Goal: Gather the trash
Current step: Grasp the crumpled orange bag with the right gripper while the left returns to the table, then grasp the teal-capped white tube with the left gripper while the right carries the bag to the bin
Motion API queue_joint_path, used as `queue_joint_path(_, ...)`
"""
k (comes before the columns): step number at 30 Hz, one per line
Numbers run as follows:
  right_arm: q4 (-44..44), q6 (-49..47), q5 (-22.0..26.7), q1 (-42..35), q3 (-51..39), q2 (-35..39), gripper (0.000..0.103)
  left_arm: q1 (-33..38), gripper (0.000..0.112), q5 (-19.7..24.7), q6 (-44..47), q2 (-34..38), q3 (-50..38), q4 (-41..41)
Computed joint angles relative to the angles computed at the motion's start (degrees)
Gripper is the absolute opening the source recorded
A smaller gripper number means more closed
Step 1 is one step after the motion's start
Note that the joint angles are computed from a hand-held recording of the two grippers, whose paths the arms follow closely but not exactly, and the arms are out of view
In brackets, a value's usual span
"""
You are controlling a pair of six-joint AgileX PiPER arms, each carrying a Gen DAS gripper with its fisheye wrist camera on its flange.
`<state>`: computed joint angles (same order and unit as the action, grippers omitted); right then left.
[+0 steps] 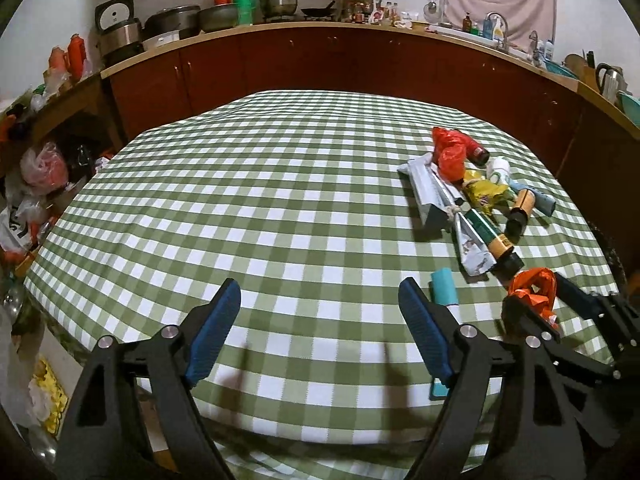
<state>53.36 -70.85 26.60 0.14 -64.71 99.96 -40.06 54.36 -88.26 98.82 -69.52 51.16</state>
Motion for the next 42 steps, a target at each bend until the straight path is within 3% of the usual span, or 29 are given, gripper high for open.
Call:
queue_joint_path(13,8.0,-9.1,-1.3,-2.8,2.4,-1.6,0.049,-1.2,0.079,-1.1,3.6,3.7,-4.2,-1.9)
queue_joint_path(21,7.9,-10.2,-0.6,-6.8,1.2,-1.1,0.049,-1.8,0.077,-2.6,7.4,7.0,-7.9,-4.5)
queue_joint_path(30,8.1,-10.7,1.0,-10.3,-1.2,0.3,0.05,-0.8,0.033,-6.5,12.1,10.3,-10.3,-9.5)
queue_joint_path(31,8.4,-11.0,1.1,-10.6,-1.3,0.4,0.05,-1.0,0.018,-6.9,12.2,10.4,-10.3,-9.4)
queue_joint_path(37,8.6,-11.5,1.9,-12.1,-2.4,1.3,0.05,-2.1,0.013,-6.4,11.1,10.6,-10.6,-7.4)
queue_joint_path(42,8.0,-10.7,2.2,-13.3,-3.8,2.0,0.05,-4.7,0.013,-3.6,7.8,9.8,-11.7,-0.9)
